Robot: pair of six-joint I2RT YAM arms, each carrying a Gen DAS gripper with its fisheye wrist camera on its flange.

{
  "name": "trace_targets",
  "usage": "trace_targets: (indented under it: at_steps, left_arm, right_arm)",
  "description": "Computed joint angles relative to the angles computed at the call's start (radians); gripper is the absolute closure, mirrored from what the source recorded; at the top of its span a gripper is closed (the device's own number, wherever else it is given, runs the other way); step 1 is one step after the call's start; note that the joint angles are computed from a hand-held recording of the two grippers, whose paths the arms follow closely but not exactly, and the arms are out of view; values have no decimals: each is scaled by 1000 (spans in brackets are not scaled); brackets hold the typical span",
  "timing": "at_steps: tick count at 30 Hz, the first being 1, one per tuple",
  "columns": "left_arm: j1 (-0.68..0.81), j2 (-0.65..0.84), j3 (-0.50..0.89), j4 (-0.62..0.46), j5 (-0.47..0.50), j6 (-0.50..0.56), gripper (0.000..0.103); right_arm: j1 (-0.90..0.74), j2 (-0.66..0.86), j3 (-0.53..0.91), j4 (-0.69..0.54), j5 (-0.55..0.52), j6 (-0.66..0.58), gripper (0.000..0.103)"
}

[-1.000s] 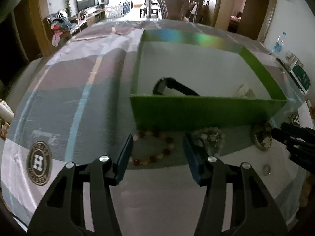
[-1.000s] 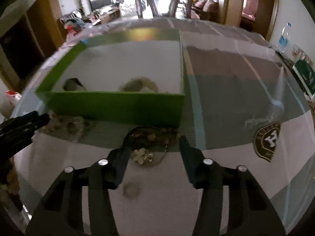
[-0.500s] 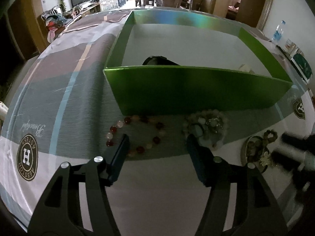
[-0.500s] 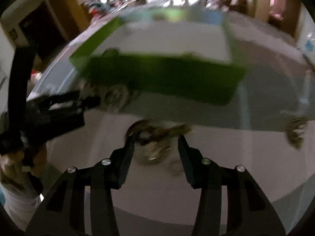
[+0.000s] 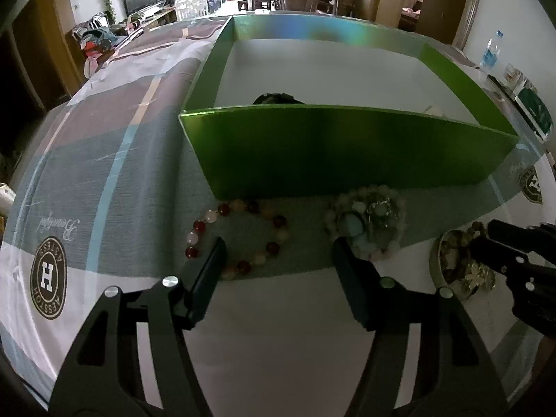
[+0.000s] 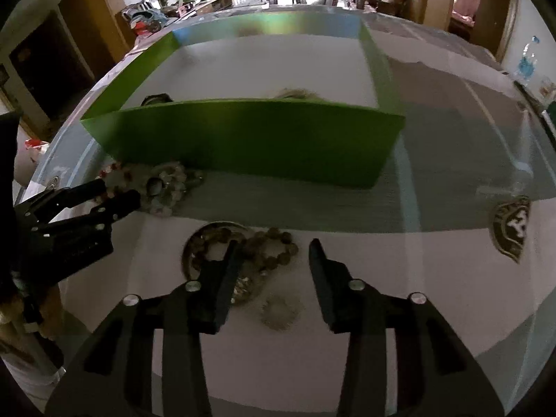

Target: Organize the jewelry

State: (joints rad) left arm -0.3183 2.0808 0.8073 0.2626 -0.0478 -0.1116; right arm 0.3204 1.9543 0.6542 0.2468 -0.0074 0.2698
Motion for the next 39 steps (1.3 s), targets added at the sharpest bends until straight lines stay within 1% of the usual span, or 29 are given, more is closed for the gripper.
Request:
trace_targets:
  at_steps: [1, 2, 3, 5, 7, 8, 10, 11, 13, 15, 17, 18, 19, 24, 27, 30, 33, 36, 37, 38, 39]
  left_arm:
    - [2, -3, -4, 2, 4, 2, 39]
    - [4, -5, -7, 3, 7, 1, 39]
    - [8, -7, -10, 4, 11, 2, 39]
    - [16, -16, -21, 8, 14, 4, 46]
    - [24, -28, -32, 7, 20, 4, 59]
    - [35, -39, -41, 5, 35, 4, 63]
    - [51, -68, -63, 4, 61, 2, 74]
    - [61, -96, -81, 6, 79, 2, 75]
    - [77, -150, -111, 12, 100, 3, 75]
    - [86, -185, -125, 14, 96, -2, 75]
    - [91, -200, -122, 9, 81, -5, 68]
    - [91, -197, -113, 1, 71, -5, 59]
    - [90, -186, -101, -5, 57, -6, 54]
    - [108, -100, -49, -32, 43, -5, 54]
    - [121, -54, -24, -45, 42, -7, 54]
    - [124, -45, -28, -35, 42, -6, 54]
    - [112, -51, -39, -29, 45, 1, 57]
    - [84, -54, -56, -12, 24, 13, 58]
    - [78, -56, -62, -9, 21, 15, 58]
    - [78, -55, -62, -7, 22, 18, 57]
    - [79, -55, -63, -8, 26, 19, 55]
  right_arm:
    - [-3, -2, -2, 1, -18, -4, 89]
    - [1, -7, -2, -7, -23, -6, 94]
    - [6, -12, -3, -14, -18, -5, 94]
    - [11, -28, -15, -13, -10, -3, 94]
    - [2, -60, -38, -7, 4, 0, 94]
    - [-2, -72, -46, -5, 9, 3, 94]
    - [-19, -118, -71, -5, 22, 9, 94]
    - [-25, -135, -78, -10, 25, 8, 94]
    - [-35, -162, -87, -22, 33, 6, 94]
    - [-40, -173, -89, -31, 44, 5, 94]
    - [-29, -162, -73, -37, 53, 16, 94]
    - [-30, -157, -71, -34, 51, 17, 94]
    - [-38, -156, -72, -32, 45, 13, 94]
    - [-72, -171, -91, -26, 36, 15, 94]
    - [-99, -218, -116, -28, 54, 19, 94]
    - [-122, -257, -130, -37, 64, 15, 94]
    - [-126, -231, -109, -58, 73, 13, 94]
    - [-112, -167, -74, -56, 71, 13, 90]
    - [-102, -139, -60, -57, 74, 9, 87]
    - [-95, -113, -44, -59, 76, 8, 79]
    - [-89, -99, -38, -57, 79, 9, 73]
